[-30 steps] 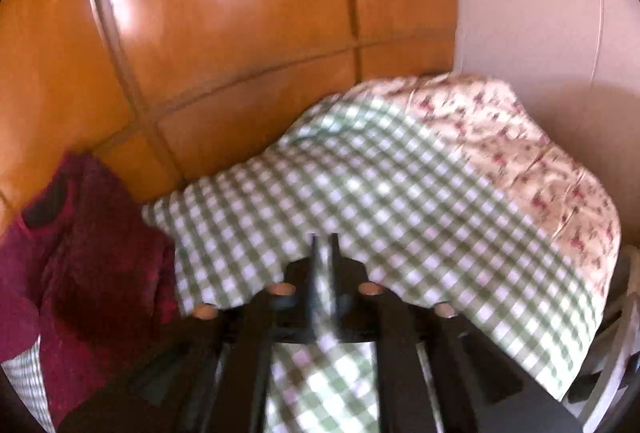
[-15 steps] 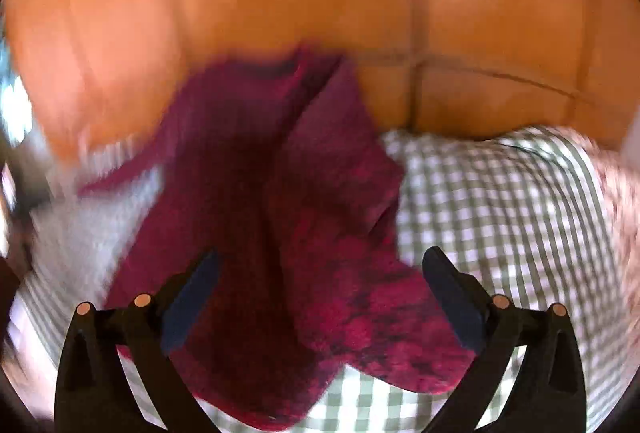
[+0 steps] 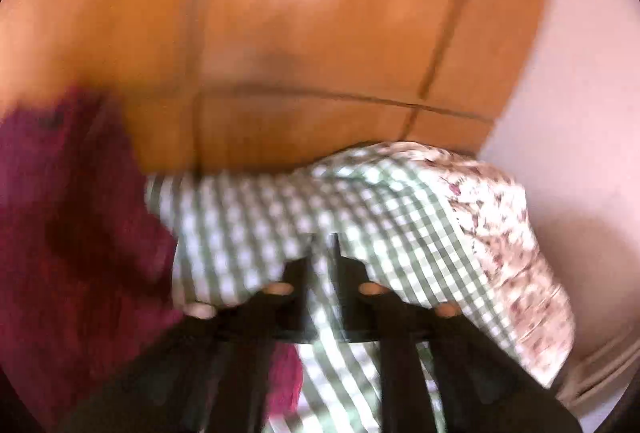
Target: Fold small clothes
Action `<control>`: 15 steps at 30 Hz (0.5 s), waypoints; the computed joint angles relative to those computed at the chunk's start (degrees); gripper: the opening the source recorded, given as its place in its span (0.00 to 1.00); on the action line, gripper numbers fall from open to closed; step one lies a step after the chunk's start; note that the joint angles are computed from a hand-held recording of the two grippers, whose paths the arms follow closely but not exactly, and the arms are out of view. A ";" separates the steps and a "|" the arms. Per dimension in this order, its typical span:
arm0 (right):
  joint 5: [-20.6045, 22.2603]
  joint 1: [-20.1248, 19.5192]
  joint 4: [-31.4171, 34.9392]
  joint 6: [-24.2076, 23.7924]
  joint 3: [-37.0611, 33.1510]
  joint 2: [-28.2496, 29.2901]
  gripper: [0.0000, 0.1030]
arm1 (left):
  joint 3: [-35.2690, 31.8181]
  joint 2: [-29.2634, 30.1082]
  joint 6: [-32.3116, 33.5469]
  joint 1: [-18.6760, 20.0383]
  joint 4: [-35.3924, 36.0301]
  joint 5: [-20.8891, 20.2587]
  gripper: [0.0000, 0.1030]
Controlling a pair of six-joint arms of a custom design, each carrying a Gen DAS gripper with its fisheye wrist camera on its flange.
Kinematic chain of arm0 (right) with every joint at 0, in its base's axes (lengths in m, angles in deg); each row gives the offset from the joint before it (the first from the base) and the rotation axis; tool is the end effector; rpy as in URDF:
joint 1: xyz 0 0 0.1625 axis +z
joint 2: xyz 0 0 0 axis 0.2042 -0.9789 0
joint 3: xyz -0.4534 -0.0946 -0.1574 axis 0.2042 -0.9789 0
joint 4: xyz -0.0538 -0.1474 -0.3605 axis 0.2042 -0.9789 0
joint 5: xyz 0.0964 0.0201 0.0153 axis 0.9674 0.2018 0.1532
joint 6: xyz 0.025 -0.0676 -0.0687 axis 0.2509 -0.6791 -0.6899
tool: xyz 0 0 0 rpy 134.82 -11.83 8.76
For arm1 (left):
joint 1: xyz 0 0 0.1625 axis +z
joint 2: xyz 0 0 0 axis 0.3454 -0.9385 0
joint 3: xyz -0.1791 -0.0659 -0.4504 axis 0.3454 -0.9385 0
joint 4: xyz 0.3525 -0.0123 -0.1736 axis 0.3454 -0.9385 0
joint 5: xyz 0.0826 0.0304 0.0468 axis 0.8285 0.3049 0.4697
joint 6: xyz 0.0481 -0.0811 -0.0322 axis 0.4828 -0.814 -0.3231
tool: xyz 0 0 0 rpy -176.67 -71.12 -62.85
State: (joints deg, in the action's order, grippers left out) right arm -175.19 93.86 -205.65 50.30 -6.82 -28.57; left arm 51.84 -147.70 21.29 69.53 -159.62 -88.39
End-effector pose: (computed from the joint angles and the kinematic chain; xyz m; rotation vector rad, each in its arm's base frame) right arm 0.3026 -0.8279 0.0325 0.5723 -2.1075 0.8994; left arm 0.1704 -0.4211 0.3496 -0.3882 2.5484 -1.1610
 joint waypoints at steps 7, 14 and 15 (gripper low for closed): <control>16.01 -2.82 -1.45 13.63 25.93 -12.34 0.90 | -1.16 4.84 -1.31 -0.67 0.87 -4.32 0.73; 36.86 -8.64 8.69 26.21 42.93 -16.92 0.93 | -3.06 8.85 -1.30 -1.27 0.43 -1.59 0.44; 38.34 -8.89 9.24 27.16 42.85 -16.19 0.92 | -3.69 8.95 -1.30 -1.28 1.75 -1.36 0.30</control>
